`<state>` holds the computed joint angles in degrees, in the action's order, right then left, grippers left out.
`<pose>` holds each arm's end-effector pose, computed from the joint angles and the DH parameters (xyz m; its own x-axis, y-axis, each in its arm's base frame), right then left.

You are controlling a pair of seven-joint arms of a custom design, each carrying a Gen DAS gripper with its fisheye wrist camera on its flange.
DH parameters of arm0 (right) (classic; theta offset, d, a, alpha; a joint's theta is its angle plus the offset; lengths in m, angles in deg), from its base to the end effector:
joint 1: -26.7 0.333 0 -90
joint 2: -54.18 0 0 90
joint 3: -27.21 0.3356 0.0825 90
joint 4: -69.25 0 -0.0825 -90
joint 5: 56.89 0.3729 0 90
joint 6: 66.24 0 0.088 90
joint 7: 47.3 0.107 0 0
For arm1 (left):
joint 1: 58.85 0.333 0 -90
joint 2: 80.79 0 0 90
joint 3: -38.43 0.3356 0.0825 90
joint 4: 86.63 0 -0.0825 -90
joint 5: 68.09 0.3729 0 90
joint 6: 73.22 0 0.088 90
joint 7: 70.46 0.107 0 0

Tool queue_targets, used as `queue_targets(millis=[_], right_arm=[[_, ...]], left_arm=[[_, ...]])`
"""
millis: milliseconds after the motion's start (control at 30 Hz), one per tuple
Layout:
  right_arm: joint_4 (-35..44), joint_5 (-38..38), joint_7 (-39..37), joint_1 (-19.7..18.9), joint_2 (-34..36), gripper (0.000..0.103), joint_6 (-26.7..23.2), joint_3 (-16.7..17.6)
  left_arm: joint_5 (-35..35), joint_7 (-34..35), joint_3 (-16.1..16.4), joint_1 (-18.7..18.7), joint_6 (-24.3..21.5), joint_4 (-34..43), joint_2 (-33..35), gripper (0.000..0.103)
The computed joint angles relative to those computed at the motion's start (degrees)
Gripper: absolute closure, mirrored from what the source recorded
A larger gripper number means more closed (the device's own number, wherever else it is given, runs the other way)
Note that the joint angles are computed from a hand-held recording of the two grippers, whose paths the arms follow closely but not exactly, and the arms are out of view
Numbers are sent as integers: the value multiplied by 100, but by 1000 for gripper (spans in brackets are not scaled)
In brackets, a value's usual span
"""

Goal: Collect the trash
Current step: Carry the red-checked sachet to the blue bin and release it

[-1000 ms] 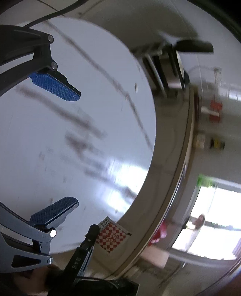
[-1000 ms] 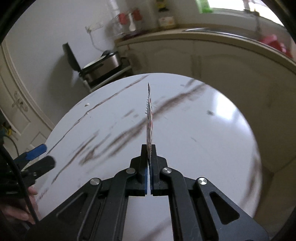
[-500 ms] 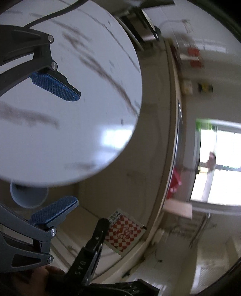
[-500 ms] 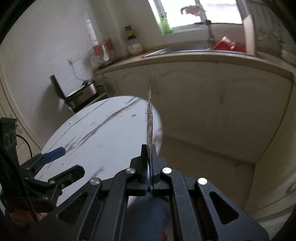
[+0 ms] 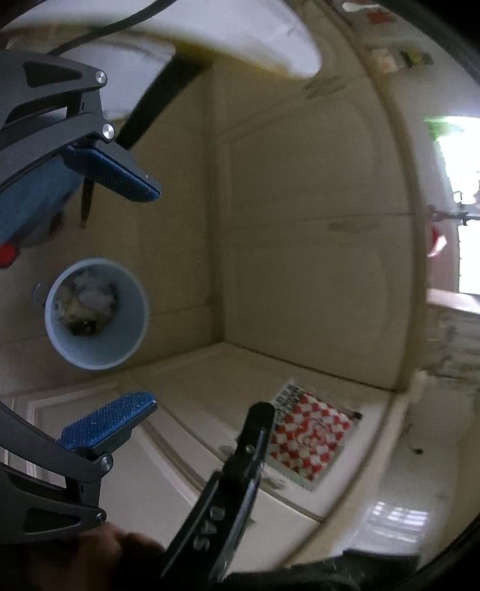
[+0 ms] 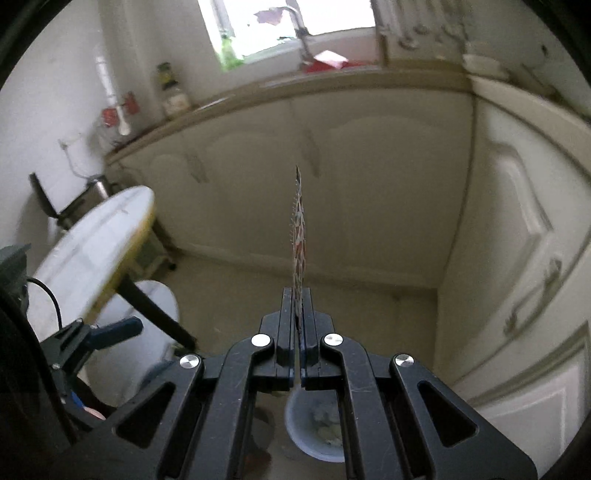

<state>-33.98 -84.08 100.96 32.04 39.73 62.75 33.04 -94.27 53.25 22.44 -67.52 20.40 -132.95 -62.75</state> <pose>0.4951 0.0939 0.7467 -0.5072 -0.8304 -0.2306 -0.4998 0.5014 -0.7062 0.5492 -0.2460 0.8302 -0.8956 -0.4282 0.1203 -0.3922 0.6327 -0.6678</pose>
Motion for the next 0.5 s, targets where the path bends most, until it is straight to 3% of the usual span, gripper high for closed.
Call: queue_targets(millis=[133, 267, 400, 500], right_arm=[[-824, 105, 303, -76, -341, 101, 342, -62], [-1520, 274, 466, -171, -546, 101, 629, -79], [-2124, 447, 602, -246, -653, 101, 930, -90], [-2518, 615, 617, -274, -649, 101, 1171, -126]], left_arm=[[365, 32, 57, -236, 544, -1027, -263, 5], [935, -304, 119, -524, 932, -1514, -110, 6], [1802, -882, 196, -944, 911, -1483, 414, 8], [2548, -1465, 321, -1288, 523, -1330, 848, 12]])
